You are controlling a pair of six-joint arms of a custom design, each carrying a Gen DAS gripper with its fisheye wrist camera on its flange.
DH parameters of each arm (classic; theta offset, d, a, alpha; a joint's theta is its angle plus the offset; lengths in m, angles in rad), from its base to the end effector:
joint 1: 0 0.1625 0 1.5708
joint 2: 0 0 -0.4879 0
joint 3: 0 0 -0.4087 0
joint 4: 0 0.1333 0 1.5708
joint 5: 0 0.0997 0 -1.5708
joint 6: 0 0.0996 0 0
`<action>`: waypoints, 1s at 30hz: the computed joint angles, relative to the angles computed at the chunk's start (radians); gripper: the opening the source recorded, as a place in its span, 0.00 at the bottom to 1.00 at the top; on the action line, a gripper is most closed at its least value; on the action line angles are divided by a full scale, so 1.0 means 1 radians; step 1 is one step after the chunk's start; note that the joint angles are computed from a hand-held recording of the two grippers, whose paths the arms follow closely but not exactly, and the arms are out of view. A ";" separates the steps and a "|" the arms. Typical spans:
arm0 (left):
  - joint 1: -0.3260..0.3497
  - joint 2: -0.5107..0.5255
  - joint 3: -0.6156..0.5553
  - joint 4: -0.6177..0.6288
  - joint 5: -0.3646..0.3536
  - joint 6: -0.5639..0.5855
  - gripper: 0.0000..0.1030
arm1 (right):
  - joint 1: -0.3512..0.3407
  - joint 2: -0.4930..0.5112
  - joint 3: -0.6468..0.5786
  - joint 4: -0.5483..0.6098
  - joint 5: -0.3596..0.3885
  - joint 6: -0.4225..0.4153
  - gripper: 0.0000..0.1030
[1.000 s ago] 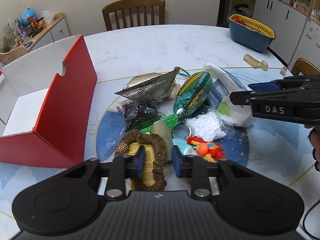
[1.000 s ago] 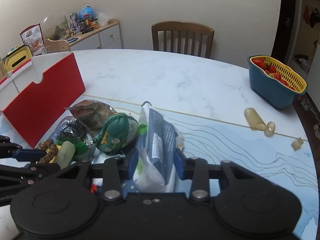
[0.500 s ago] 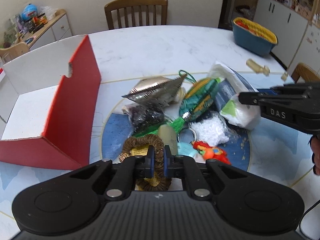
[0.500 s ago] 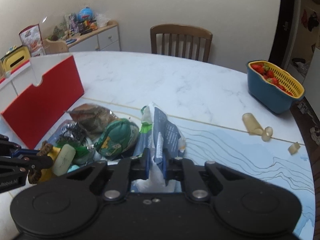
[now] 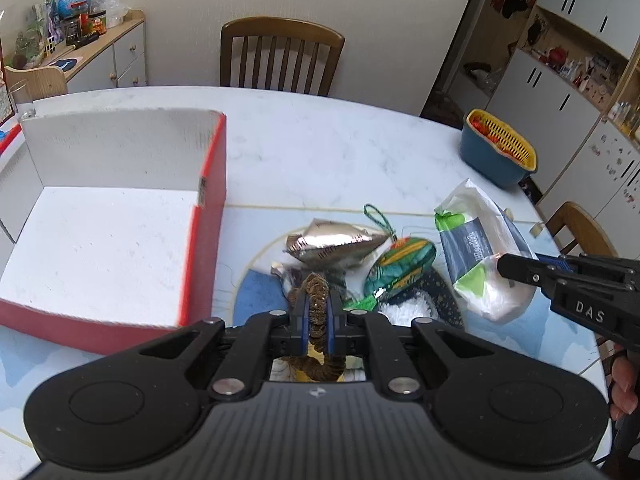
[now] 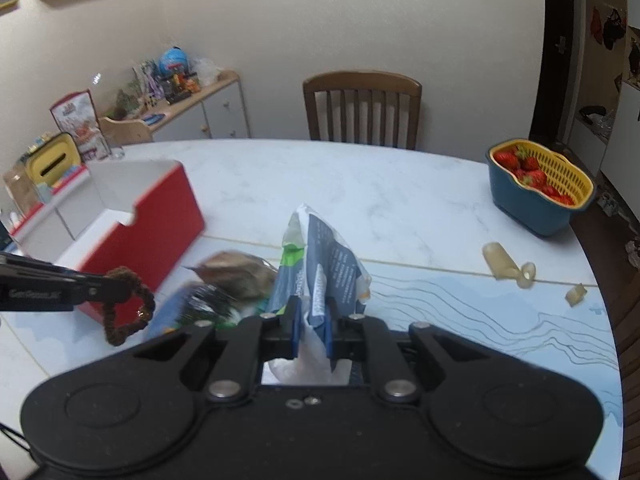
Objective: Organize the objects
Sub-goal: 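Carry the bracelet with left tool while right tool carries wipe pack into box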
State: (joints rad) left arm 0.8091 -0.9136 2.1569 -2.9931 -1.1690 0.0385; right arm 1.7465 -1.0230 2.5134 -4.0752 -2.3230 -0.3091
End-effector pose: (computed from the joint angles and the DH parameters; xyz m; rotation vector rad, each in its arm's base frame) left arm -0.2508 -0.5125 0.0893 1.0421 2.5953 -0.4362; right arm 0.1344 -0.3838 0.2178 0.0571 -2.1550 1.1115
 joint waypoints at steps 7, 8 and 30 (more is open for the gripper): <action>0.036 -0.057 -0.051 0.056 -0.050 0.047 0.08 | 0.092 0.024 -0.086 0.079 -0.024 0.050 0.10; 0.042 -0.062 -0.060 0.060 -0.054 0.058 0.08 | 0.101 0.031 -0.102 0.090 -0.026 0.053 0.10; 0.202 -0.090 -0.241 0.125 0.020 0.208 0.08 | 0.184 0.266 -0.485 0.347 0.025 0.067 0.10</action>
